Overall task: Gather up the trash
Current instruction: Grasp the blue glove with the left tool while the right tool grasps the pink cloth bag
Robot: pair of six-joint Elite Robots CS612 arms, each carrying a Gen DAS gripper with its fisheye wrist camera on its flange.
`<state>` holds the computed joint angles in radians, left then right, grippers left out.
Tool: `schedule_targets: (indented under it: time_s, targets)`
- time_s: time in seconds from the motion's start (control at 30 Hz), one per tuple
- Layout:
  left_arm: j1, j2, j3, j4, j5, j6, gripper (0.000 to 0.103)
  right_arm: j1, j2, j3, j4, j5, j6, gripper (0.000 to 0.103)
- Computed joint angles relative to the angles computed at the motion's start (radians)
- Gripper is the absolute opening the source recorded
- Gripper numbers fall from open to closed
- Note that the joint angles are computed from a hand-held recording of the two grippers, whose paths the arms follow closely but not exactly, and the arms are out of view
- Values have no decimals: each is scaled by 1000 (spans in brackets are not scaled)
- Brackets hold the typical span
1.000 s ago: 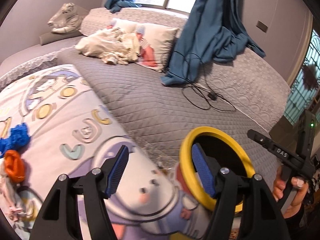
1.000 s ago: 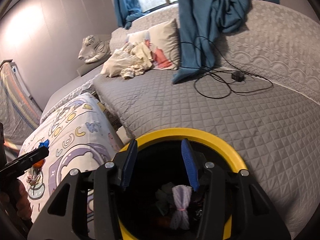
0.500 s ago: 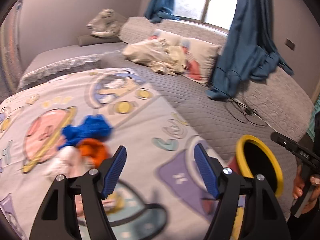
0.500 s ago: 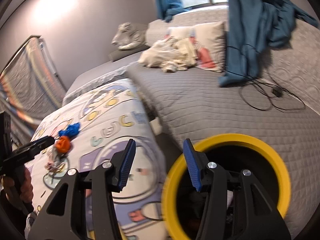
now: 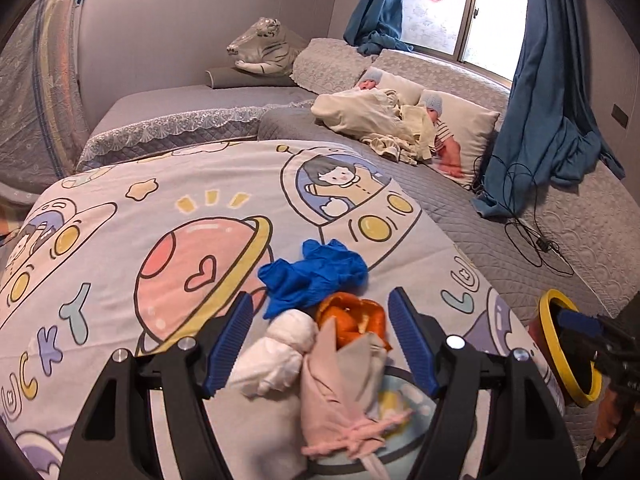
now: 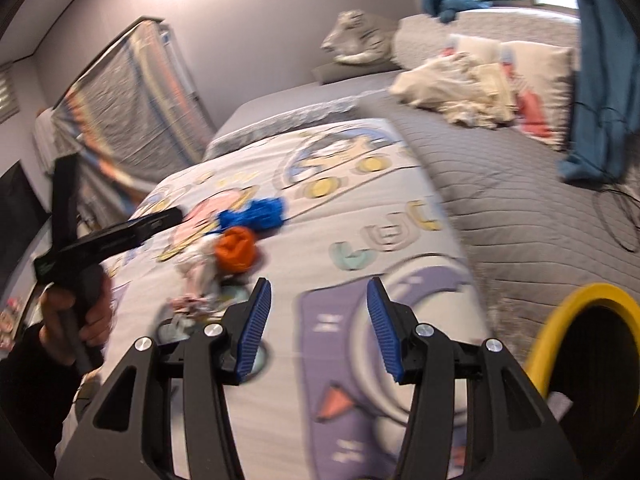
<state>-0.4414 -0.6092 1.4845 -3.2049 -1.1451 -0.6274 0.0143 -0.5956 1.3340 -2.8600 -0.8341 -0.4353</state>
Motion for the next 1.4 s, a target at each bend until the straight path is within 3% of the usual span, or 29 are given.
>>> schedule_targets:
  time_s: [0.37, 0.6, 0.8, 1.0, 1.13, 1.33, 1.4]
  targets:
    - [70, 58, -109, 74, -161, 121, 67, 78, 5, -30, 245, 25, -179, 47]
    - [91, 109, -212, 148, -254, 223, 67, 100, 17, -63, 317, 12, -195, 48]
    - [96, 138, -278, 235, -278, 271, 67, 112, 28, -86, 346, -6, -197, 48]
    - [101, 158, -320, 316, -289, 274, 47, 122, 41, -108, 381, -27, -202, 48]
    - [100, 164, -333, 351, -293, 285, 25, 132, 49, -124, 409, -41, -204, 46]
    - [103, 159, -323, 349, -291, 276, 11, 141, 52, -126, 393, -54, -217, 24]
    - [104, 155, -314, 342, -289, 270, 10, 140, 53, -123, 371, -59, -210, 10]
